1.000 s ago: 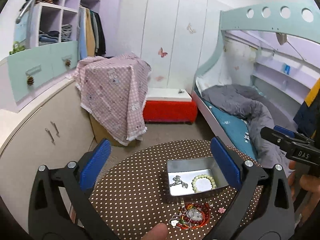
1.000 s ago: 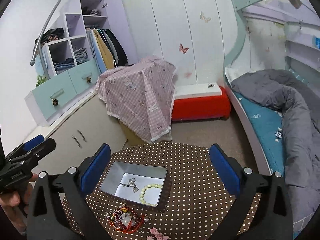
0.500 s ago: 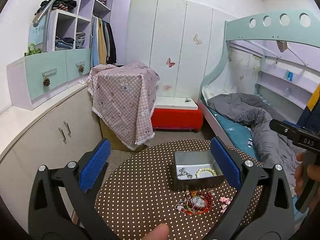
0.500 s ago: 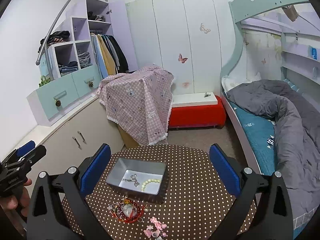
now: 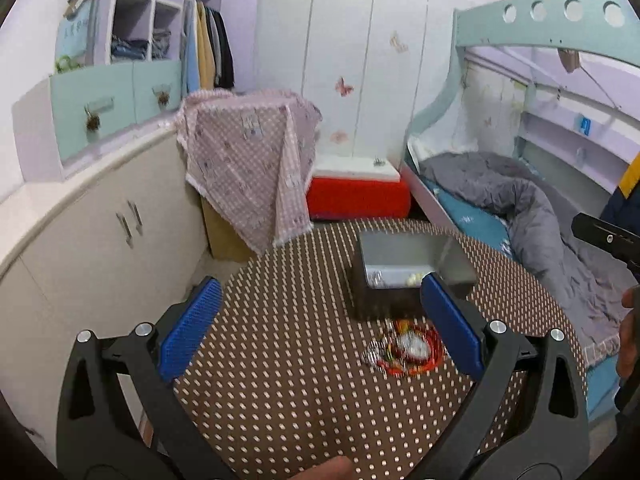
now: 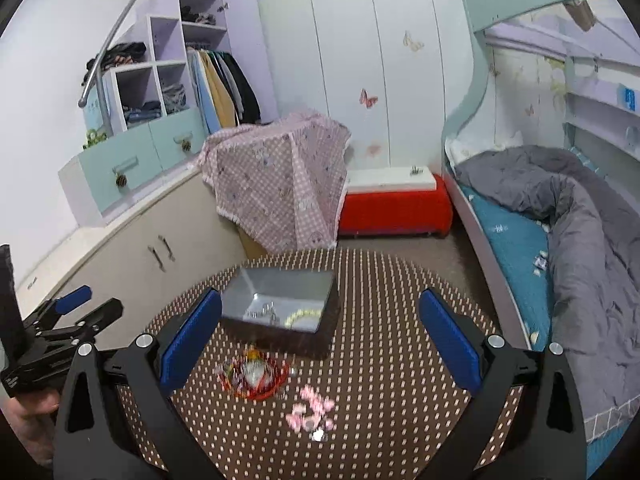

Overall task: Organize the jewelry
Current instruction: 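Move the left gripper toward the silver chain beside the red bracelets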

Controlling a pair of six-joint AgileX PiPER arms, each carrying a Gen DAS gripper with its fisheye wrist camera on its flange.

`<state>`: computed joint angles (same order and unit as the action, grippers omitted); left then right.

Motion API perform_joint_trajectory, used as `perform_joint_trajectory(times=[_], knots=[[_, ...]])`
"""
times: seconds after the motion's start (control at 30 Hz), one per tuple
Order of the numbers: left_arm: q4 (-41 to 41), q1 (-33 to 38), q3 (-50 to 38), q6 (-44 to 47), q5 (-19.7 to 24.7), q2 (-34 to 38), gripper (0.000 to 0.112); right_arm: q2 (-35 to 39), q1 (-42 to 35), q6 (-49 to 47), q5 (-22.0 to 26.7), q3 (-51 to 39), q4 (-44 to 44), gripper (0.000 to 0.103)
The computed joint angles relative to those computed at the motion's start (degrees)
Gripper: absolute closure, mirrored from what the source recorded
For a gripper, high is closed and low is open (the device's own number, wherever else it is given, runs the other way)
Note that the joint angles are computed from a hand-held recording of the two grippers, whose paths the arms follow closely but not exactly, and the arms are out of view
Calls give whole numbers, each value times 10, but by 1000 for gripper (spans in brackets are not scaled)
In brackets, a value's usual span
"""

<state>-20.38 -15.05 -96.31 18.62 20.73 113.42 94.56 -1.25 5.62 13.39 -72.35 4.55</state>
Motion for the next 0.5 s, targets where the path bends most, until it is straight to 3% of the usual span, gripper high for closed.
perform_joint_trajectory(times=[0.07,0.27,0.5], knots=[[-4,-5,-4,12,14,16,15,9,-1,-16,3,11,23,8],[96,-40,-35,-49,32,73,15,28,-7,-58,10,30,77,8],[124,-55,-116,-50,90,149,20,43,-20,-99,17,35,126,8]])
